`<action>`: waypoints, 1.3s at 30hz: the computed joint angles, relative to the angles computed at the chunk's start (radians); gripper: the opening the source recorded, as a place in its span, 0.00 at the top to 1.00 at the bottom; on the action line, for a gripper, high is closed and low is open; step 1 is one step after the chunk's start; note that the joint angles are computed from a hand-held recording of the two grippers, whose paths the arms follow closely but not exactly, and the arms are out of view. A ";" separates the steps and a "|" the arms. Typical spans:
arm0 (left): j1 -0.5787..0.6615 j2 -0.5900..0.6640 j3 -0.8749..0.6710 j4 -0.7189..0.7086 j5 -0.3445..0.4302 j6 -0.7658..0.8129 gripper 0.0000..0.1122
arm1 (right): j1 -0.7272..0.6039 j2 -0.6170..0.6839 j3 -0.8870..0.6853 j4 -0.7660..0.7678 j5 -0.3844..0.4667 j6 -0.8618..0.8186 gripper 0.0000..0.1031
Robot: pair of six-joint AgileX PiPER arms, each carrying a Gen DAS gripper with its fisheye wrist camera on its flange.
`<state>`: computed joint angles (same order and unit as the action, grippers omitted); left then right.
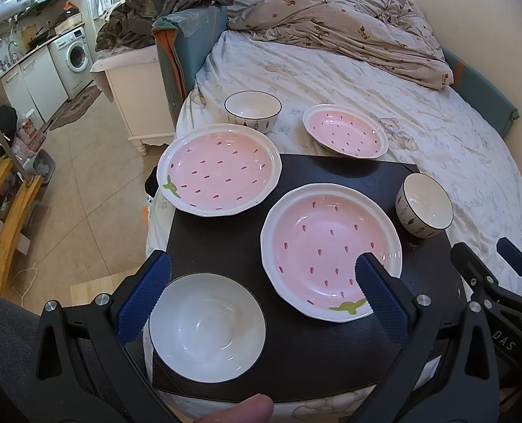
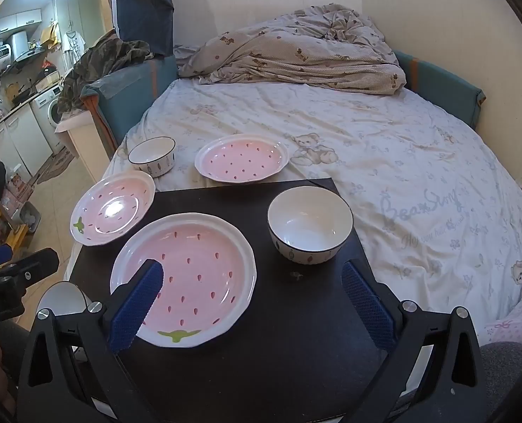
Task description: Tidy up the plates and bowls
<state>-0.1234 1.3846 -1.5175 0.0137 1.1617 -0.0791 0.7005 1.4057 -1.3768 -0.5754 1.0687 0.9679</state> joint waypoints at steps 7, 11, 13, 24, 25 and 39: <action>-0.001 -0.004 0.014 0.004 -0.013 -0.001 0.08 | 0.002 0.001 0.002 -0.003 0.000 0.004 0.00; 0.001 0.003 0.001 0.003 -0.006 0.002 0.08 | 0.002 0.001 0.000 -0.002 0.001 0.003 0.00; 0.003 0.007 -0.006 0.001 -0.004 0.005 0.08 | 0.002 0.001 -0.001 -0.003 0.001 0.004 0.00; 0.011 -0.010 0.010 -0.004 -0.002 0.011 0.08 | 0.001 0.003 0.000 -0.003 0.001 0.002 0.00; 0.014 -0.009 0.005 -0.006 0.001 0.013 0.08 | 0.001 0.003 0.000 -0.002 0.000 0.002 0.00; 0.024 -0.011 -0.004 -0.008 0.013 0.020 0.08 | -0.002 0.005 -0.001 -0.001 -0.001 -0.001 0.00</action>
<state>-0.0996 1.3741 -1.5215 0.0052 1.1747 -0.0593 0.6987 1.4111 -1.3775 -0.5761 1.0673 0.9665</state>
